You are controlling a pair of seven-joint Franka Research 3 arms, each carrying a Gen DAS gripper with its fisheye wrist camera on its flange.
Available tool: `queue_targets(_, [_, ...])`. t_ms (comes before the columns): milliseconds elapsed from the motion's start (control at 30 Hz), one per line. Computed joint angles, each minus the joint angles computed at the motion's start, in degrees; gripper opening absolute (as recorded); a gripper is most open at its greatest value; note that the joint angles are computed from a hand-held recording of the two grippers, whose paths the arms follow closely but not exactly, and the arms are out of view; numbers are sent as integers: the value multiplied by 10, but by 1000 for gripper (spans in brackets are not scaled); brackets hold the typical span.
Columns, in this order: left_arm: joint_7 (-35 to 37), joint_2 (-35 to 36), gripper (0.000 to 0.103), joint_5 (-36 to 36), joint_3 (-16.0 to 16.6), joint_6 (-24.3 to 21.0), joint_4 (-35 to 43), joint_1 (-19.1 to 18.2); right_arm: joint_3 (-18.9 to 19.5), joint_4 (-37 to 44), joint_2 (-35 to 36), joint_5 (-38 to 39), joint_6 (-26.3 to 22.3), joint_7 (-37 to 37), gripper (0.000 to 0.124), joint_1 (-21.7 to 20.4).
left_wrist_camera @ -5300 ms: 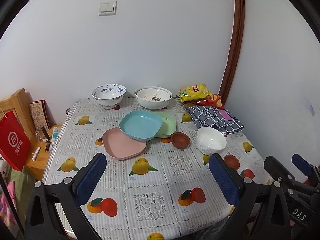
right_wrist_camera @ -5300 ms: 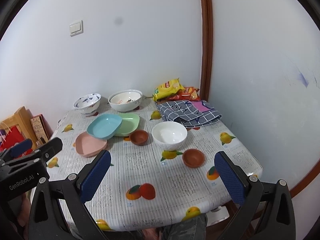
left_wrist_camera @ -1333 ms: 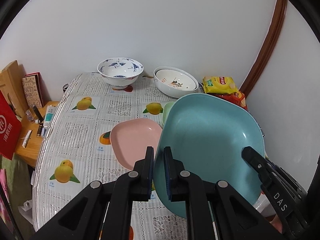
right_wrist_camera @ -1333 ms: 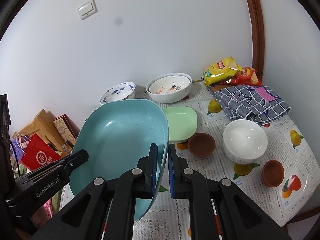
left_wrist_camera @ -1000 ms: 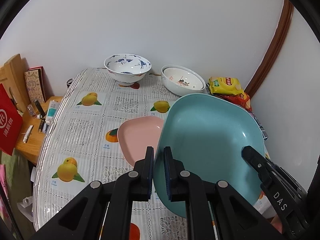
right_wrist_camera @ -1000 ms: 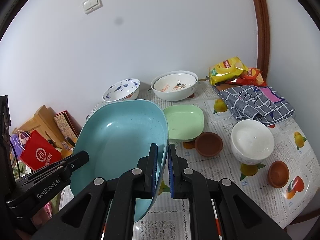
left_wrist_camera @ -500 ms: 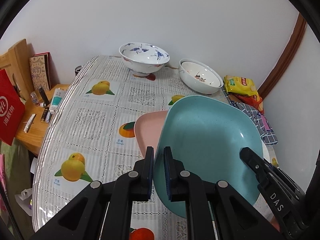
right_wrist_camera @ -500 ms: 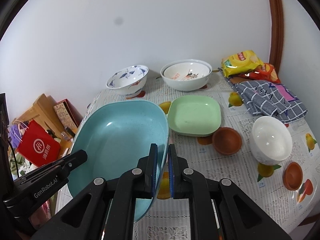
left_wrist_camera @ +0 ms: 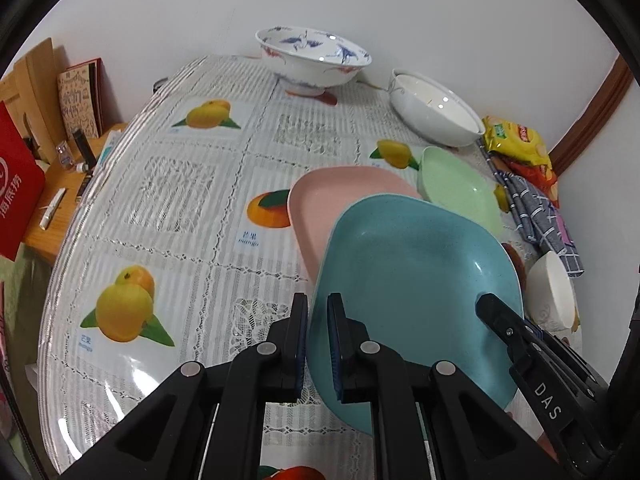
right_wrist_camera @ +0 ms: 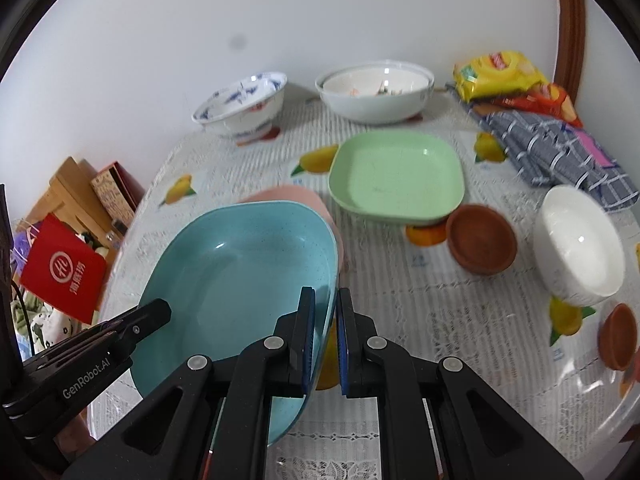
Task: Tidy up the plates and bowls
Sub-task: 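Lower the light-blue plate onto the pink plate and open both grippers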
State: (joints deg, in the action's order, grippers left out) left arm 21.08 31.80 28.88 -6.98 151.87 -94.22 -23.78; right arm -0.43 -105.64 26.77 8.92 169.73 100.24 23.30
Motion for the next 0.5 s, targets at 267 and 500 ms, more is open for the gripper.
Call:
queue_targets(267, [5,28,10,-14,6,-12,34,7,8,83,57,-2,-24,-22,10,-8])
queue_targets(500, [18,55,10,-13,13,-42,84,9,39,180,116,21,-52,-81,10,-33])
